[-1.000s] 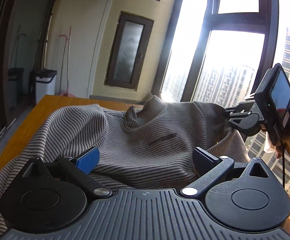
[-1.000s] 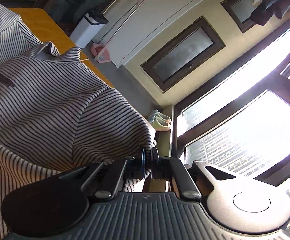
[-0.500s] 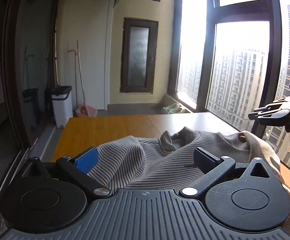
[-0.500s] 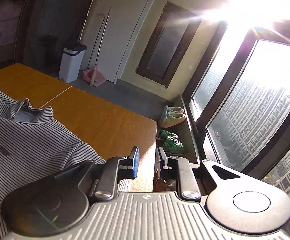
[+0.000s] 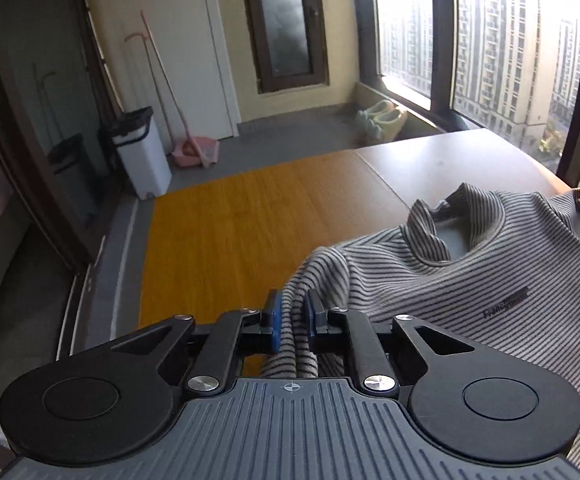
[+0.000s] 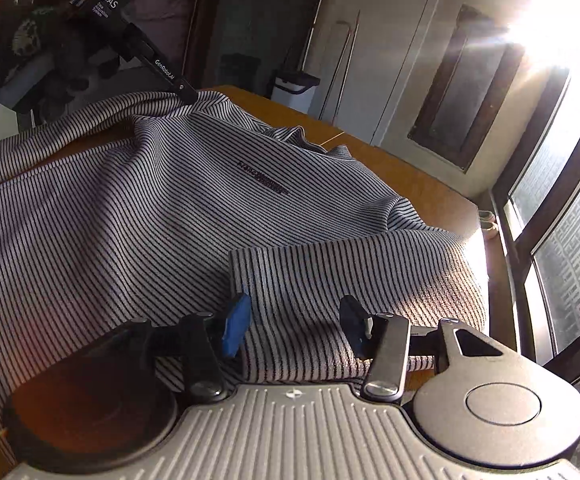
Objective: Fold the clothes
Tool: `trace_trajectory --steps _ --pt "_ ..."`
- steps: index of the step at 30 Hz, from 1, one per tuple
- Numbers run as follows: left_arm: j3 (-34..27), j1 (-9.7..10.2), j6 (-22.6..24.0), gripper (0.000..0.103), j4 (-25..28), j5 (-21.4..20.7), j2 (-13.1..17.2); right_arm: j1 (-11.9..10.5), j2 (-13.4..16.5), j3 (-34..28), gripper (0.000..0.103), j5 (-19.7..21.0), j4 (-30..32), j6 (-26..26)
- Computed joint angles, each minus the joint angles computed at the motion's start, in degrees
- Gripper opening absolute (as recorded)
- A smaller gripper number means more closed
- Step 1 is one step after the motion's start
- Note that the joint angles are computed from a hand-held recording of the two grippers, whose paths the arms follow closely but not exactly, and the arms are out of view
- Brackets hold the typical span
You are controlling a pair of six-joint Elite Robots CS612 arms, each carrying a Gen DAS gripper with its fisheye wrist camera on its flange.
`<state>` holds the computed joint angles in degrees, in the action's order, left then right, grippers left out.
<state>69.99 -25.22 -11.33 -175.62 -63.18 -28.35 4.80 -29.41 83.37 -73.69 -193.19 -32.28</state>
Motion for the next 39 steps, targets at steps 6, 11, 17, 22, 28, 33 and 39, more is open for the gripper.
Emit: trace_trajectory --steps 6,11,17,22,28,33,39 --pt "5.9 1.93 -14.6 0.049 -4.7 -4.5 -3.4 0.5 -0.4 0.3 0.061 -3.7 -1.0 1.9" --pt "13.0 0.78 -13.1 0.081 -14.3 -7.9 -6.4 1.5 -0.8 1.1 0.067 -5.0 -1.0 -4.3" --pt "19.9 -1.22 -8.8 0.102 -22.2 -12.6 -8.7 0.6 -1.1 -1.0 0.013 -8.7 -0.6 -1.2" --pt "22.8 -1.51 -8.2 0.103 -24.8 -21.4 -8.9 -2.1 -3.3 -4.3 0.01 -11.2 -7.7 15.1" --pt "24.2 -2.68 -5.3 0.103 -27.4 -16.6 -8.5 -2.2 -4.4 -8.5 0.003 -4.4 -9.5 24.6" --pt "26.2 -1.95 -6.2 0.103 -27.7 -15.6 -9.4 0.5 -1.7 -14.3 0.003 1.0 -4.6 23.2" --pt "29.7 -1.58 -3.1 0.103 -27.6 -14.0 -10.8 3.8 3.3 -22.6 0.003 3.5 4.1 22.0"
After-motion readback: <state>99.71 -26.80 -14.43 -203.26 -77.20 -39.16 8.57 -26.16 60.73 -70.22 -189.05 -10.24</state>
